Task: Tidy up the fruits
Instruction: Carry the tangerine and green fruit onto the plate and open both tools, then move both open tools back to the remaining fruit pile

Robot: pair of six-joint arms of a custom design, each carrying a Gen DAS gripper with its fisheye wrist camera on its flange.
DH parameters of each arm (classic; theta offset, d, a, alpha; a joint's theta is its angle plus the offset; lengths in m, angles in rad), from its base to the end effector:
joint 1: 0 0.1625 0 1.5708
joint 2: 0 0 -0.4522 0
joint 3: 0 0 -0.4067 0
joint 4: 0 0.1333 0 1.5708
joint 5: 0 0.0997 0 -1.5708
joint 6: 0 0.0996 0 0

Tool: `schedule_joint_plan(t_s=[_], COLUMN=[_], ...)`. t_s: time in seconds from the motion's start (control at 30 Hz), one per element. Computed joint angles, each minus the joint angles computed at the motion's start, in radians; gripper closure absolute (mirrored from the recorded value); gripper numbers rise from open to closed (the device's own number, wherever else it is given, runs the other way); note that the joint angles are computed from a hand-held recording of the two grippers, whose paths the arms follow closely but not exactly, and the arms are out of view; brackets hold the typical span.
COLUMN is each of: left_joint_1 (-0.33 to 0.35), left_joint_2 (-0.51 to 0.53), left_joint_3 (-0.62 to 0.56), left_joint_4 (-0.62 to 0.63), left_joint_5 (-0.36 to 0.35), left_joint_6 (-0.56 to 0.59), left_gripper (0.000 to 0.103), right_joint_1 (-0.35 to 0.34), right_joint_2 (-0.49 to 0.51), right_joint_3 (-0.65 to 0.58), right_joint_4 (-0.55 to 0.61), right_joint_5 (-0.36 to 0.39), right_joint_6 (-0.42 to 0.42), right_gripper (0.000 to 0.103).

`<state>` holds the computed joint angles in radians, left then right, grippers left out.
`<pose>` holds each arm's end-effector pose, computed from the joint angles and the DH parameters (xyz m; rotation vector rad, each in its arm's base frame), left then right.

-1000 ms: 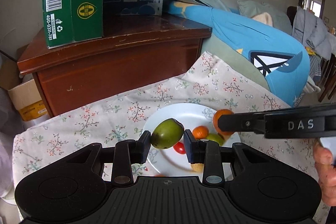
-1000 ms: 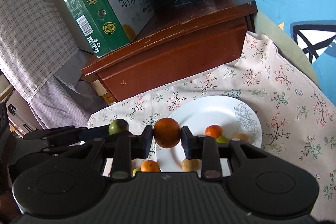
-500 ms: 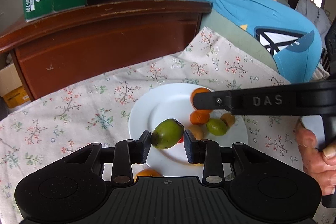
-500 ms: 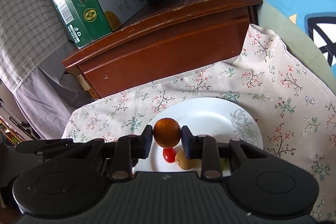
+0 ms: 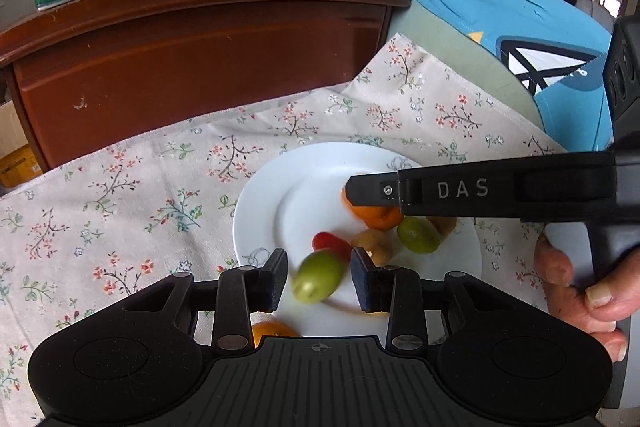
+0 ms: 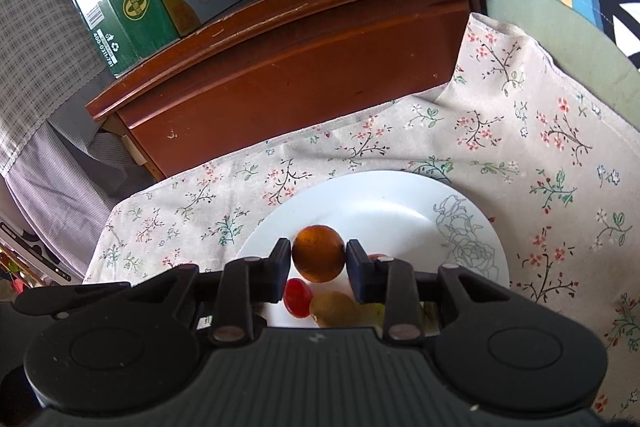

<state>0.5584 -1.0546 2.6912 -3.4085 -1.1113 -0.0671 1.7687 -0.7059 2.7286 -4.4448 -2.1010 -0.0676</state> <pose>-0.1706 -0.3158 0.0824 1.2126 2.5163 -0.5773 0.1397 -0.2748 0.1083 0.0253 -2.4593 1.1475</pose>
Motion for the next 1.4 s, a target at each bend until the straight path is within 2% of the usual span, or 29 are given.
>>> schedule_joint_plan(t_s=[0.07,0.17,0.23,0.33,0.57,0.67,0.77,1.0,1.17,1.4], left_joint_1=[-0.003,-0.019,-0.025,-0.036,-0.074,-0.086,-0.1,-0.144,-0.156,-0.15], left_joint_2=[-0.005,-0.022,-0.045,-0.089,-0.227,-0.302,-0.387,-0.54,-0.621,-0.678], left_joint_3=[0.003,0.006,0.005,0.006,0.011,0.016,0.018,0.032,0.043,0.047], left_joint_4=[-0.014,-0.012,0.011,0.058,0.232,0.293,0.375,0.526,0.611,0.705], left_joint_5=[0.001,0.028,0.039,0.065,0.143,0.153,0.166,0.214,0.238,0.262], left_joint_6=[-0.005,-0.036,-0.049,-0.073,-0.145,-0.159,-0.185,-0.212,-0.225,-0.239], left_gripper=[0.052,0.035,0.033,0.023,0.022,0.021,0.015,0.015,0.015,0.015], right_joint_1=[0.003,0.009,0.021,0.037,0.083,0.108,0.134,0.209,0.243,0.293], right_joint_2=[0.005,0.004,0.001,-0.006,-0.037,-0.048,-0.056,-0.051,-0.026,0.025], right_joint_3=[-0.002,-0.001,-0.003,-0.003,0.002,0.008,0.016,0.012,0.015,0.016], right_joint_4=[-0.011,-0.02,-0.017,-0.011,0.024,0.036,0.05,0.089,0.09,0.109], right_joint_5=[-0.004,-0.003,-0.017,-0.031,-0.066,-0.08,-0.088,-0.125,-0.127,-0.121], right_joint_6=[-0.001,0.001,0.006,0.015,0.058,0.086,0.113,0.148,0.195,0.265], right_gripper=[0.07,0.07,0.07,0.069,0.069,0.069,0.067,0.066,0.066,0.066])
